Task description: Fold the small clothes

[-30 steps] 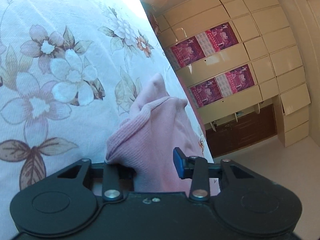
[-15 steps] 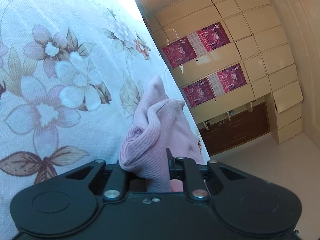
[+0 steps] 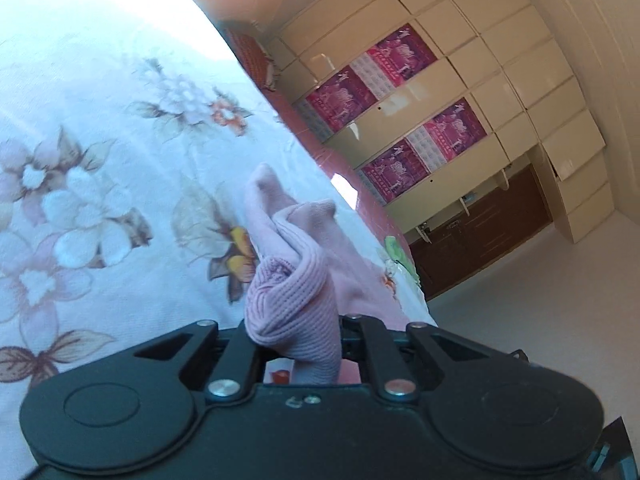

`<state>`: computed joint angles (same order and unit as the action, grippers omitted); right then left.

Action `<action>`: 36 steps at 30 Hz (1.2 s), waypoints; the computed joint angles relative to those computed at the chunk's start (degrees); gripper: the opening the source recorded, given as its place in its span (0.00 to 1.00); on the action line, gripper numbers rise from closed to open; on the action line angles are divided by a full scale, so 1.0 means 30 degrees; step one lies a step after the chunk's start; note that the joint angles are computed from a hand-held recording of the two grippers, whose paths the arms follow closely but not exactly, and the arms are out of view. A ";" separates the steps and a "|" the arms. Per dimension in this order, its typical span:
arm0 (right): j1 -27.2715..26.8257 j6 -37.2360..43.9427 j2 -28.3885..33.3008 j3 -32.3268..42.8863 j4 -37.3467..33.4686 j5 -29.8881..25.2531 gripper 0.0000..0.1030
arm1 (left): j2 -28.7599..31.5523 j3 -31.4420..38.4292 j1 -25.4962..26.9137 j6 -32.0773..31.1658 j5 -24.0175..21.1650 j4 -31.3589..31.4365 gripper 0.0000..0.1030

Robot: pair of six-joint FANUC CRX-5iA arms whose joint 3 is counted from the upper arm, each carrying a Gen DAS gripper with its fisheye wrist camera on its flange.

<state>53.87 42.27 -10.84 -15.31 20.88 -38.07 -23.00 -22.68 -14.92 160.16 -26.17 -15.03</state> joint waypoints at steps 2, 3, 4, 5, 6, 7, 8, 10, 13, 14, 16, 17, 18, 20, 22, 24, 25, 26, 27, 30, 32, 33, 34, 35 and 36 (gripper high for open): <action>-0.0428 -0.0117 -0.0513 0.0004 -0.0895 0.0249 0.10 | 0.0840 0.1618 -0.1005 -0.0689 -0.0555 -0.0810 0.08; -0.0617 -0.0956 -0.1055 -0.0531 -0.0620 0.0776 0.10 | 0.1327 0.2363 -0.1425 -0.1430 -0.0742 -0.0850 0.08; -0.0881 -0.2196 -0.1784 -0.1197 -0.0095 0.1224 0.10 | 0.1869 0.3050 -0.1768 -0.2428 -0.0795 -0.0513 0.08; -0.1158 -0.3072 -0.2370 -0.1673 0.0227 0.1369 0.10 | 0.2384 0.3653 -0.2067 -0.3396 -0.0829 -0.0108 0.08; -0.1491 -0.4178 -0.3100 -0.2319 0.0841 0.1506 0.10 | 0.3130 0.4536 -0.2581 -0.4477 -0.0919 0.0167 0.08; -0.1857 -0.5016 -0.3789 -0.2896 0.1409 0.1595 0.10 | 0.3876 0.5403 -0.3111 -0.5302 -0.1032 0.0329 0.08; -0.2240 -0.5446 -0.4356 -0.3262 0.1613 0.1518 0.10 | 0.4661 0.6251 -0.3686 -0.5961 -0.1117 0.0434 0.08; -0.3307 -0.5620 -0.5500 -0.3626 0.1236 0.1036 0.10 | 0.6198 0.7906 -0.4685 -0.7448 -0.1457 0.0805 0.08; -0.5333 -0.4466 -0.6815 -0.3551 -0.0652 0.0230 0.10 | 0.9431 1.1120 -0.6330 -1.0005 -0.2886 0.1721 0.08; -0.6118 -0.3277 -0.7010 -0.3206 -0.2089 -0.0054 0.11 | 1.0420 1.1937 -0.6733 -1.0529 -0.3204 0.2163 0.08; -0.8005 -0.0701 -0.7370 -0.2427 -0.4880 -0.0854 0.11 | 1.2408 1.3311 -0.7310 -1.1803 -0.3873 0.3574 0.12; -0.8836 0.0538 -0.7396 -0.2003 -0.6133 -0.1316 0.11 | 1.3571 1.4394 -0.7522 -1.2652 -0.5133 0.4474 0.25; -0.9478 0.1339 -0.7373 -0.1694 -0.6986 -0.1793 0.17 | 1.4417 1.5202 -0.7676 -1.3371 -0.6206 0.5330 0.34; -1.0286 0.1993 -0.7716 -0.1647 -0.7472 -0.2187 0.57 | 1.4110 1.4951 -0.8299 -1.3376 -0.5600 0.4647 0.42; -1.1678 0.4742 -0.7857 -0.1056 -1.0009 -0.2428 0.61 | 1.2550 1.2962 -0.8223 -1.3046 -0.3662 0.4783 0.52; -1.3147 0.7742 -0.7628 -0.0278 -1.3241 -0.2859 0.55 | 1.1173 1.1769 -0.8019 -1.1202 -0.2990 0.3534 0.54; -1.3624 0.9002 -0.7424 0.0106 -1.4479 -0.3203 0.48 | 1.0750 1.1947 -0.8056 -0.9449 -0.3415 0.1851 0.54; -1.3725 0.9868 -0.7006 0.0551 -1.5306 -0.3506 0.42 | 1.0426 1.2101 -0.8100 -0.7987 -0.4123 0.0154 0.54; -1.3781 1.0778 -0.6601 0.0935 -1.6062 -0.3804 0.42 | 1.0274 1.2391 -0.8149 -0.6886 -0.5054 -0.1384 0.55; -1.2723 1.1906 -0.5664 0.1425 -1.6282 -0.4060 0.41 | 1.0425 1.2730 -0.7291 -0.6564 -0.6813 -0.1832 0.55; -1.2186 1.2126 -0.4873 0.1652 -1.6143 -0.4262 0.41 | 1.0759 1.3008 -0.6683 -0.7288 -0.7741 -0.1342 0.53; -1.1951 1.2025 -0.4606 0.1735 -1.5958 -0.4359 0.41 | 1.0707 1.2781 -0.6329 -0.7880 -0.7668 -0.0834 0.53; -1.1790 1.2095 -0.4247 0.1836 -1.5934 -0.4452 0.41 | 1.0507 1.2311 -0.6028 -0.8305 -0.7413 -0.0330 0.53; -1.1734 1.2177 -0.4045 0.1930 -1.5986 -0.4568 0.41 | 1.0478 1.2114 -0.5931 -0.8364 -0.7320 -0.0165 0.54; -1.1790 1.2415 -0.3623 0.2167 -1.6157 -0.4736 0.41 | 1.0303 1.1768 -0.5752 -0.8531 -0.7105 0.0090 0.54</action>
